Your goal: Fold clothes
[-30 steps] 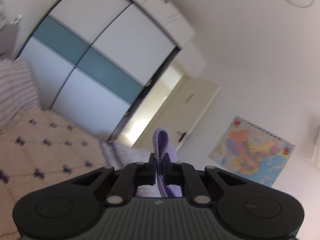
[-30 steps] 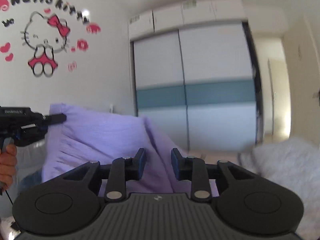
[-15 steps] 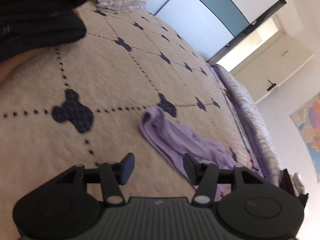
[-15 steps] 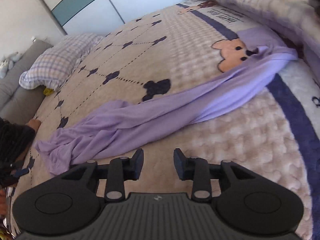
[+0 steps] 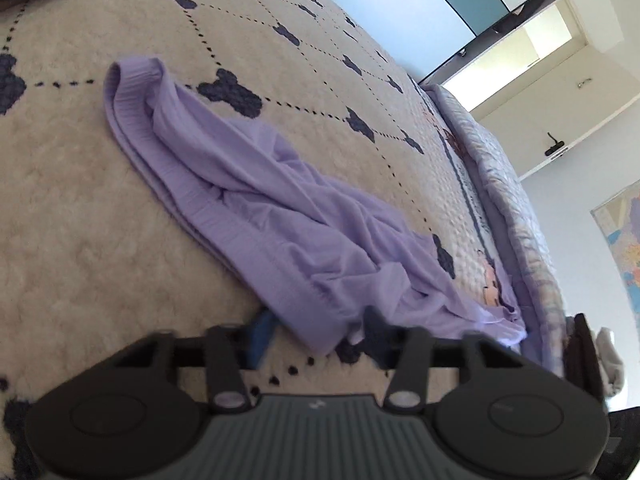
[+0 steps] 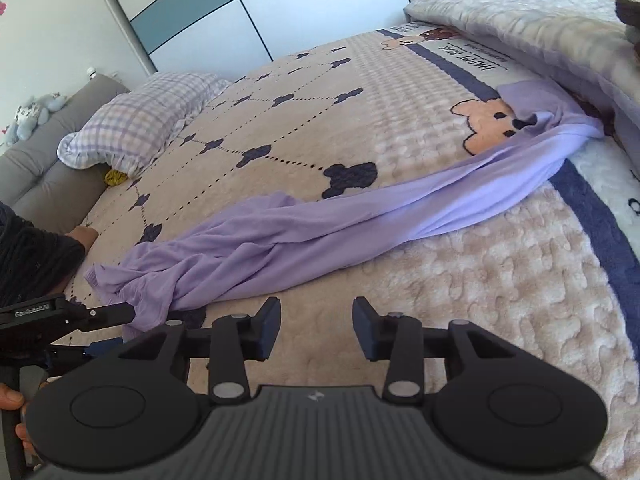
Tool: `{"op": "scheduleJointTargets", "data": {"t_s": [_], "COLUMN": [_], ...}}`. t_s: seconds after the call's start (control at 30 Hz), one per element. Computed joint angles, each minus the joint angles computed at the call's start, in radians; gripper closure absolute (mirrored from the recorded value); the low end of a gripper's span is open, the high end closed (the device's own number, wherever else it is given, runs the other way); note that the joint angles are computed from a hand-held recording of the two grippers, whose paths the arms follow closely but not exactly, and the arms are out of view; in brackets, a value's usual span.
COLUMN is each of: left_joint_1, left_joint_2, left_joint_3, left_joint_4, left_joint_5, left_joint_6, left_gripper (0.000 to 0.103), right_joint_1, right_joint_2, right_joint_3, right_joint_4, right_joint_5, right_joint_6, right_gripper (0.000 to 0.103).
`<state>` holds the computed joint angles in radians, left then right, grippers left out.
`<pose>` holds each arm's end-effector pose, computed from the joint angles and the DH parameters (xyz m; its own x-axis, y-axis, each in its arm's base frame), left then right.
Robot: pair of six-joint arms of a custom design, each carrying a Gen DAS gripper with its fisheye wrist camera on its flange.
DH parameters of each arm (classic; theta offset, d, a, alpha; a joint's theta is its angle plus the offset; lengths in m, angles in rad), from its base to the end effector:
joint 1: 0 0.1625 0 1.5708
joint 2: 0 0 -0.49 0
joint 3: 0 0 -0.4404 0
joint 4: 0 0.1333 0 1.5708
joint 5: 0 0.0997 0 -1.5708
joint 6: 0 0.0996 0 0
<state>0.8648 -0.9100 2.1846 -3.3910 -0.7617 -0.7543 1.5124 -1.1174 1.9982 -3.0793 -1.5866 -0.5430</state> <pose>-0.2007 -0.5519 0.1211 -0.9401 -0.3274 -0.0954 -0.1223 0.5850 -0.8018 0.0945 -0.6407 0.2413 -0.8785 -0.3596 0.3144 -0.4750 0.7267 -0.4962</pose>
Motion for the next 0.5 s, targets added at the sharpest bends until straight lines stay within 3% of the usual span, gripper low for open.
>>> {"op": "scheduleJointTargets", "data": {"t_s": [0.1, 0.23, 0.37, 0.5], "left_joint_1": [-0.023, -0.095, -0.179, -0.259], "left_joint_2": [-0.028, -0.14, -0.301, -0.435], "left_joint_3": [0.05, 0.16, 0.28, 0.371], "left_joint_4": [-0.075, -0.123, -0.012, 0.231], "left_joint_5": [0.013, 0.121, 0.226, 0.266], "left_joint_6": [0.033, 0.049, -0.029, -0.196], "left_gripper": [0.098, 0.098, 0.098, 0.098], "right_joint_1": [-0.015, -0.043, -0.071, -0.083], "right_joint_2": [-0.02, -0.051, -0.071, -0.084], "right_joint_3": [0.01, 0.029, 0.036, 0.047], "right_joint_4": [0.009, 0.027, 0.054, 0.067], "right_joint_5": [0.02, 0.059, 0.101, 0.131], "right_joint_6": [0.01, 0.004, 0.044, 0.054], "right_gripper": [0.06, 0.06, 0.06, 0.06]}}
